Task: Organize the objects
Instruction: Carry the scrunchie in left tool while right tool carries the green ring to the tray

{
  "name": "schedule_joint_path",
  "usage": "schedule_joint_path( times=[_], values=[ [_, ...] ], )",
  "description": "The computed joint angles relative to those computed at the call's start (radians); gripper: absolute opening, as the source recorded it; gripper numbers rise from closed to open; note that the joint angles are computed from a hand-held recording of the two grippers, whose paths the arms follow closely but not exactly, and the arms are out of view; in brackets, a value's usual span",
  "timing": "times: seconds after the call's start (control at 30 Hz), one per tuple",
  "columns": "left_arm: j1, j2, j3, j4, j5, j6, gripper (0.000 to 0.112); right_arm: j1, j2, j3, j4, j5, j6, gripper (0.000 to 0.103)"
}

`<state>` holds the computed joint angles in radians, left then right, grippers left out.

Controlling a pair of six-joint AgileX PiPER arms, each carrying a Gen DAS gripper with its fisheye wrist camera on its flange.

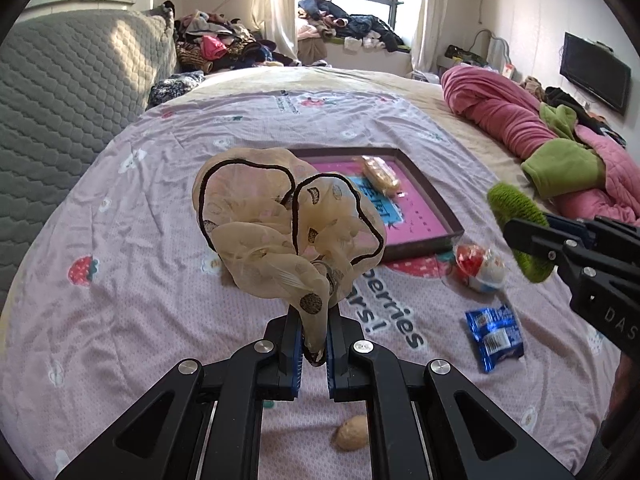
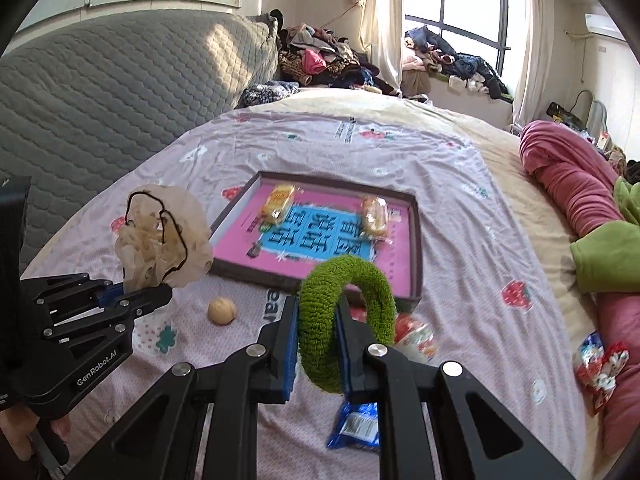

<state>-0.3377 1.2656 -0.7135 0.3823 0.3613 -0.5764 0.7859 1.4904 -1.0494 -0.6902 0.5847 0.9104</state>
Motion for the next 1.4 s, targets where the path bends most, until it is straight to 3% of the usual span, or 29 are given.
schedule_joint_path(
  times=[0.43,0.83,0.97,1.2,1.4],
  values=[
    [0.067,0.176,-0.252,-0.110,0.043,0.160,0.009,-0.092,0.120,-0.233,0.091,0.022,-0.214,0.017],
    [0.125,0.375,-0.480,-0.210,0.071,0.275,0.009,-0.186,0.241,-0.368,0.141,-0.072,-0.299,0.017],
    [0.131,0.433,-0.514,-0.190,0.034,0.248,0.009,-0.249,0.268,-0.354,0.285,-0.175,-0.409,0.017],
    [0.147,0.564,-0.545,-0.179,-0.046,0.224,0.009,-0.305,0.370,-0.361,0.324,-0.254,-0.446,0.017],
    [0.143,0.624,-0.538,-0.150,-0.092,0.219,0.009,-0.323,0.464,-0.383,0.249,-0.268,-0.382,0.017]
  ],
)
